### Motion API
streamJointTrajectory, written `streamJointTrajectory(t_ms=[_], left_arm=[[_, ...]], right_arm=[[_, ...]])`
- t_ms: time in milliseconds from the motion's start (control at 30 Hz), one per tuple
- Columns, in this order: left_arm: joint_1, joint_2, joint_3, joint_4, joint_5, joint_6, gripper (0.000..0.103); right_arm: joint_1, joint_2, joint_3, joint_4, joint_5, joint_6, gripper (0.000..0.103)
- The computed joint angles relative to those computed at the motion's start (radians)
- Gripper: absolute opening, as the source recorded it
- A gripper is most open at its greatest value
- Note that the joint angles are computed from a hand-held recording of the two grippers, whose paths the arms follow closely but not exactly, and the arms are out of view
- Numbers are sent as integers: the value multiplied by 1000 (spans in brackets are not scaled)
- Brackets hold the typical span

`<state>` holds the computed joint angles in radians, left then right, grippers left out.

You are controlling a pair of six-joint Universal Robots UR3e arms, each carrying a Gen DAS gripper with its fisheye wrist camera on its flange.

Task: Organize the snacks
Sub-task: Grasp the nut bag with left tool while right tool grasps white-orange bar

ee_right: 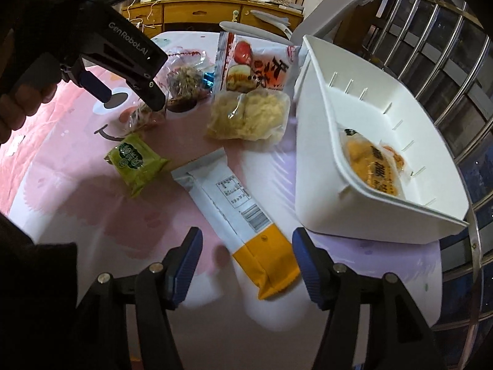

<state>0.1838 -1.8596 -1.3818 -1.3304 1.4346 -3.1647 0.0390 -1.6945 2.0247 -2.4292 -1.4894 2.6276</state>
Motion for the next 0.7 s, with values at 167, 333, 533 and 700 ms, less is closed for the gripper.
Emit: streamJointTrajectory(t_ms=[167,333,533,700], left_arm=[[8,-26,3,12,-12,28,85],[11,-57,31,15,-32,22,77],[24,-87,72,8,-57,22,73],[48,-62,14,3,-76,27,69]], right_arm=[[3,44,12,-69,1,43,61],[-2,107,-35,-53,5,79,61],[-32,129,-49,-30,52,105,61],[-49,137,-75,9,73,107,46]])
